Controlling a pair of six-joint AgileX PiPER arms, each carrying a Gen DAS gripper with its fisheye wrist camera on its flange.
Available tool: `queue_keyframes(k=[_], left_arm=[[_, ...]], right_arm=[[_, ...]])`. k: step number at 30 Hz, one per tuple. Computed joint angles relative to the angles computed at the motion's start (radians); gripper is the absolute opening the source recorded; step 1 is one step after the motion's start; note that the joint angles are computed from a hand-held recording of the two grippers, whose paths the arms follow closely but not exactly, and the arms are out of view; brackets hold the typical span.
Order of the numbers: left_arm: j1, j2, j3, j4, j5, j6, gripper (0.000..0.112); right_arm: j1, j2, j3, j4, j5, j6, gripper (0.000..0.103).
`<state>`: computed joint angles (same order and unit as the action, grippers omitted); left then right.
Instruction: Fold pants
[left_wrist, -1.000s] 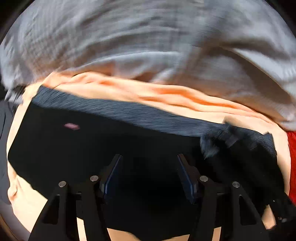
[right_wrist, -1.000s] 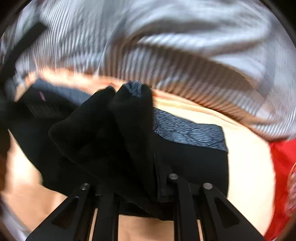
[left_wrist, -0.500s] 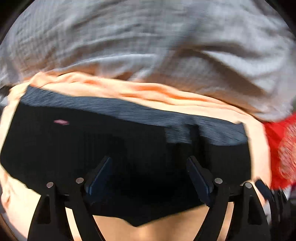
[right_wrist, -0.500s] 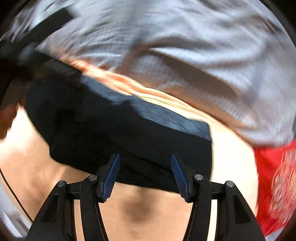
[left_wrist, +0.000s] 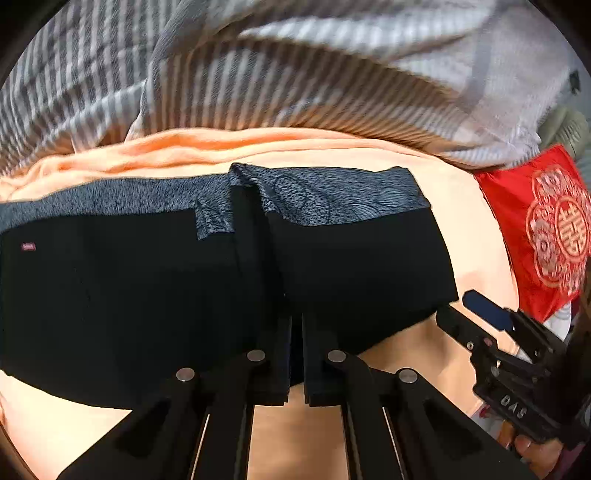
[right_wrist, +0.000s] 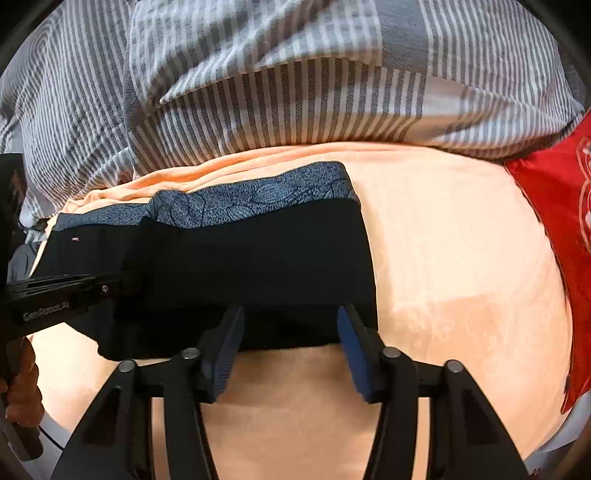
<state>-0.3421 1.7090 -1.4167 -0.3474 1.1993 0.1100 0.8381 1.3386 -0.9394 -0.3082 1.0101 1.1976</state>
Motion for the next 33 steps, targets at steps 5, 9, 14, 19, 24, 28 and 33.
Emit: queue_keyframes(k=[5,9,14,19,24,28,33], left_arm=[[-0.012,-0.006,0.125,0.068,-0.052,0.001,0.005],[-0.011,-0.044,0.205,0.070,-0.128,0.016,0.006],[-0.003,-0.069,0.197,0.102,-0.104,0.004,0.007],[0.056,-0.089,0.086,0.131,-0.016,-0.058,0.007],[-0.010,0.022,-0.075,0.116,-0.032,-0.114,0.007],[-0.078,0.127,-0.130,0.183,-0.055,-0.205,0.007],[-0.072,0.143,-0.039,0.204,-0.109,-0.241,0.007]], right_arm=[[0.005,-0.039,0.014,0.022,0.029,0.010,0.055],[0.008,-0.060,0.045,0.054,0.013,0.014,0.055],[-0.014,-0.106,0.060,0.069,0.016,0.002,0.055],[-0.094,-0.135,0.044,0.060,0.016,-0.067,0.055],[-0.272,-0.107,0.036,0.147,-0.070,-0.213,0.040],[-0.429,-0.030,0.010,0.277,-0.165,-0.368,0.027],[-0.503,0.115,-0.073,0.374,-0.207,-0.530,0.027]])
